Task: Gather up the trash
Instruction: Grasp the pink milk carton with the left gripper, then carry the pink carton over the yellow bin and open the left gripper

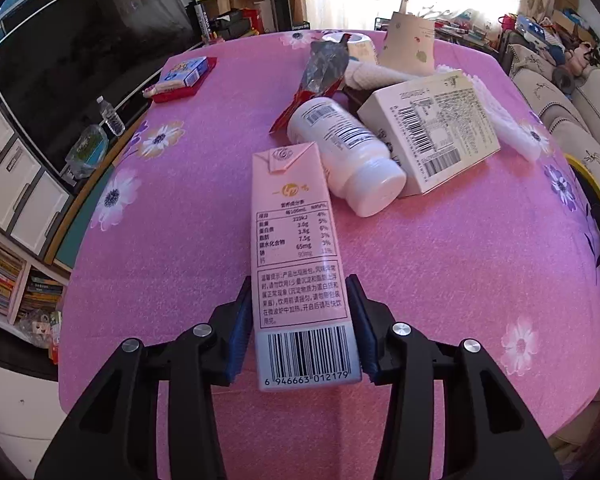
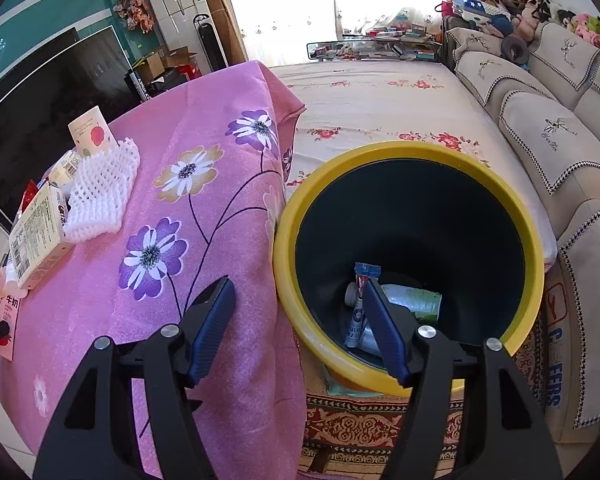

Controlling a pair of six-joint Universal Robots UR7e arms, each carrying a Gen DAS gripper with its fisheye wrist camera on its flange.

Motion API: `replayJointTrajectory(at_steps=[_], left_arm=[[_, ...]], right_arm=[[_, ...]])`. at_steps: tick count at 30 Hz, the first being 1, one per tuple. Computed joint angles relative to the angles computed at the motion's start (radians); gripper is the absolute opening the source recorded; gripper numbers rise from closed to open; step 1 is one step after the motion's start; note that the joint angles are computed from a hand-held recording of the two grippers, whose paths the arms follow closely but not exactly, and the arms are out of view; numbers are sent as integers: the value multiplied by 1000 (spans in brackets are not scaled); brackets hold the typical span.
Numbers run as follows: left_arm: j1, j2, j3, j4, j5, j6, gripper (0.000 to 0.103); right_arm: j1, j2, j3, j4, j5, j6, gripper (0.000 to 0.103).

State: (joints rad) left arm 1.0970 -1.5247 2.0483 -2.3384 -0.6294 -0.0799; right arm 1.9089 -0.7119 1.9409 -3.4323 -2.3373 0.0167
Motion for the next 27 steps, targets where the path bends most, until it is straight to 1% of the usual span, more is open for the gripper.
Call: replayJointTrajectory(at_steps=[3, 5, 10, 14, 18, 20, 23, 27], left_arm=[[20, -1, 6, -52, -22, 16, 44], [28, -4, 17, -97, -33, 42, 39], [13, -36, 60, -189, -13, 111, 39], [-7, -82, 74, -180, 8, 117, 39], [-55, -144, 98, -177, 26, 129, 39], [-79, -168, 103, -172, 12, 134, 39], [-118, -177, 106, -185, -22, 156, 39], [-160, -138, 98, -219, -96, 198, 39]], right_arm=[[3, 4, -2, 0, 1, 1, 63], [7, 8, -6, 7, 1, 0, 63], [13, 8, -10, 18, 0, -4, 63], [14, 8, -9, 17, 0, -4, 63], [16, 7, -7, 15, -6, -1, 63], [19, 1, 2, 1, -12, 1, 63], [24, -18, 29, -34, -27, 3, 63], [35, -55, 79, -92, -56, -1, 63]])
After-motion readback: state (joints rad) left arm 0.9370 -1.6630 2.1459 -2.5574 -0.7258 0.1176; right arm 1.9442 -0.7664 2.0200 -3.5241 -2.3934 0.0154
